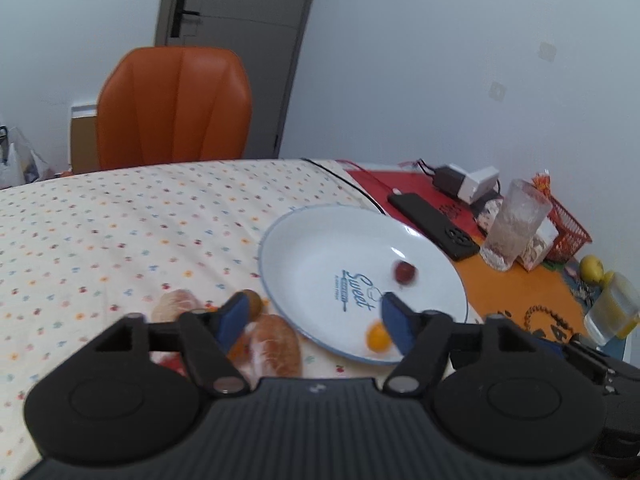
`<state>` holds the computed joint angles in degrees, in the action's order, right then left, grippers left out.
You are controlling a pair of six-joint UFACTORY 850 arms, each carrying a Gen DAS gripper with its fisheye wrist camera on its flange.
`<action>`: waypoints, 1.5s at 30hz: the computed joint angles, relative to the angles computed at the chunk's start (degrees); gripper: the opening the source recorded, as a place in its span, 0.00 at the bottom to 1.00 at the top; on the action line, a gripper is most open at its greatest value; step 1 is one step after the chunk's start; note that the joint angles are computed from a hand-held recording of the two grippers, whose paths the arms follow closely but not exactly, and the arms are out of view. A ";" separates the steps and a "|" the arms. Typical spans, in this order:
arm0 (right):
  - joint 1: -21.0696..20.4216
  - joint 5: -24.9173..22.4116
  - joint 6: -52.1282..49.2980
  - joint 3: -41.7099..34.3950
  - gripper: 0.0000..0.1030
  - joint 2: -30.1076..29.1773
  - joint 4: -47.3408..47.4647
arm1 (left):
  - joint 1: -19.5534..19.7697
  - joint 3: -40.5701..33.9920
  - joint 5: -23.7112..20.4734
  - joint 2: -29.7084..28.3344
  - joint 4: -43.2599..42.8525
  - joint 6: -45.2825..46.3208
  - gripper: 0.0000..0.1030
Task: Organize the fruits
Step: 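Withdraw both tools from the plate back toward the fruit pile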
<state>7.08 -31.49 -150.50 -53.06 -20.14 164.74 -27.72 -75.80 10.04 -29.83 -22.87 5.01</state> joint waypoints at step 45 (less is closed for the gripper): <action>7.48 5.16 0.76 -1.16 1.00 1.57 -1.43 | 6.78 22.06 9.06 16.35 -15.30 13.20 0.95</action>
<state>14.56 -26.33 -149.74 -54.22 -18.57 163.31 -20.95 -53.74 19.11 -13.48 -38.18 18.22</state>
